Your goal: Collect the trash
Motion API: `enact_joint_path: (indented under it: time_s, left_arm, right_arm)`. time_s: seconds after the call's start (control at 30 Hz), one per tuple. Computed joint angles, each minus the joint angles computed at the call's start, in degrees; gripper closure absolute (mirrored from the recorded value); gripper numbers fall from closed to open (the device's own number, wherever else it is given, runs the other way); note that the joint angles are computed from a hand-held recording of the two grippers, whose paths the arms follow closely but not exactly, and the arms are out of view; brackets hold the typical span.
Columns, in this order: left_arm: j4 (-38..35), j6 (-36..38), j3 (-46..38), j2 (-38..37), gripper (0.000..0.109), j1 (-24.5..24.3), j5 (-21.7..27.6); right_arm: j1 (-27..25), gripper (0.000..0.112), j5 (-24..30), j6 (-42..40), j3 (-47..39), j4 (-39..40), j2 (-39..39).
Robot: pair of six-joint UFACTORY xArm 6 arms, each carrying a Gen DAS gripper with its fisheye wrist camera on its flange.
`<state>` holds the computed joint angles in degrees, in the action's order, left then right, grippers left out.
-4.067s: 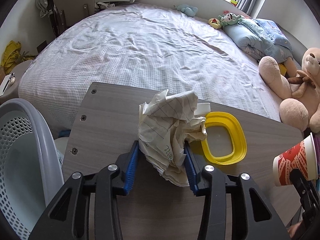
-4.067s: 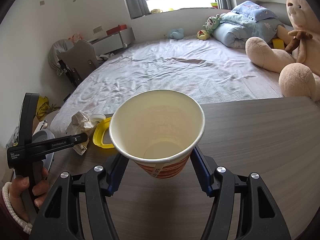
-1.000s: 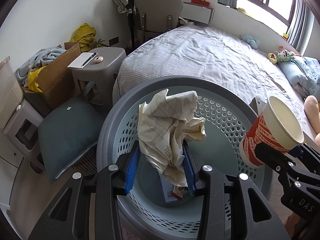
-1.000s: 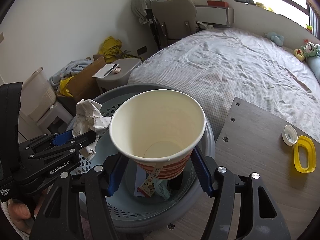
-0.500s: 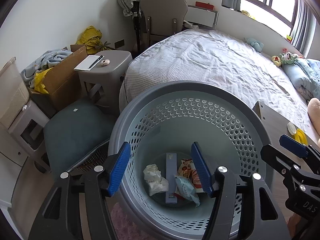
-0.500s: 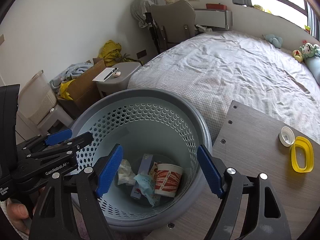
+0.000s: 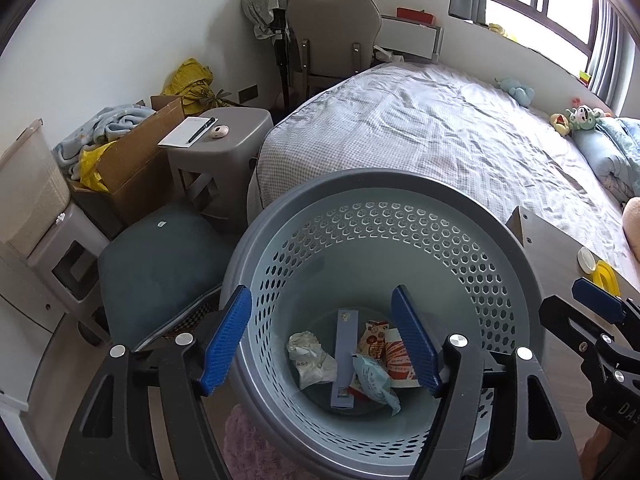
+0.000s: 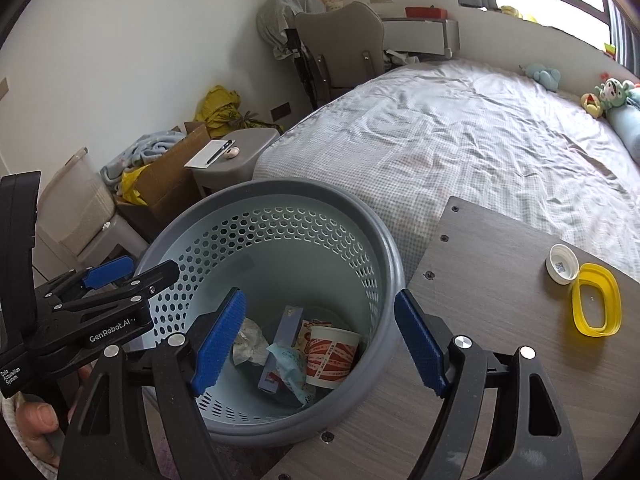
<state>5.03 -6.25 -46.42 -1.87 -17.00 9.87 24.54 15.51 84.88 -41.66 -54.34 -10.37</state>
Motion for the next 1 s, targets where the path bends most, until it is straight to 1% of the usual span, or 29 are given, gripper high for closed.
enact_joint_path:
  time_s: [0.2,0.27,0.37,0.43,0.53,0.6,0.7,0.87,1.0]
  left_arm:
    - [-8.6,7.6,-1.0,0.5,0.039,-2.6,1.2]
    - [-9.5,8.5,-1.3,0.3,0.039,-3.3,1.2]
    - [-8.2,7.7,-1.3,-0.4,0.039,-4.2,0.9]
    - [-7.3,6.8,-1.1,-1.1,0.039,-4.9,0.7]
    - [-9.7,8.3,-0.4,-2.6,0.039,-6.4,0.4]
    - [-8.0,6.7,0.2,-3.6,0.039,-7.2,0.2]
    - [-9.0,6.8,0.9,-4.9,0.039,-8.4,0.1]
    - [-3.1,1.1,1.7,-6.2,0.039,-9.4,-0.6]
    - [-1.6,-1.1,2.4,-6.8,0.039,-10.5,-0.8]
  right_arm:
    - [-1.5,0.035,2.8,0.6,3.8,0.6,-5.2]
    - [-2.0,0.035,3.7,2.2,5.3,-0.9,-7.7]
    - [-2.5,0.034,4.7,5.6,8.4,-3.0,-12.2]
    - [-2.6,0.034,5.2,5.1,10.5,-1.6,-15.2]
    - [-2.1,0.034,7.4,3.7,13.1,-0.3,-19.6]
    - [-2.1,0.033,8.4,3.9,14.9,-0.2,-22.6]
    - [-2.5,0.033,9.6,3.2,18.1,1.0,-27.4]
    - [-1.8,0.033,14.3,1.8,23.1,3.0,-35.4]
    - [-1.3,0.033,19.5,0.4,26.4,4.6,-40.2]
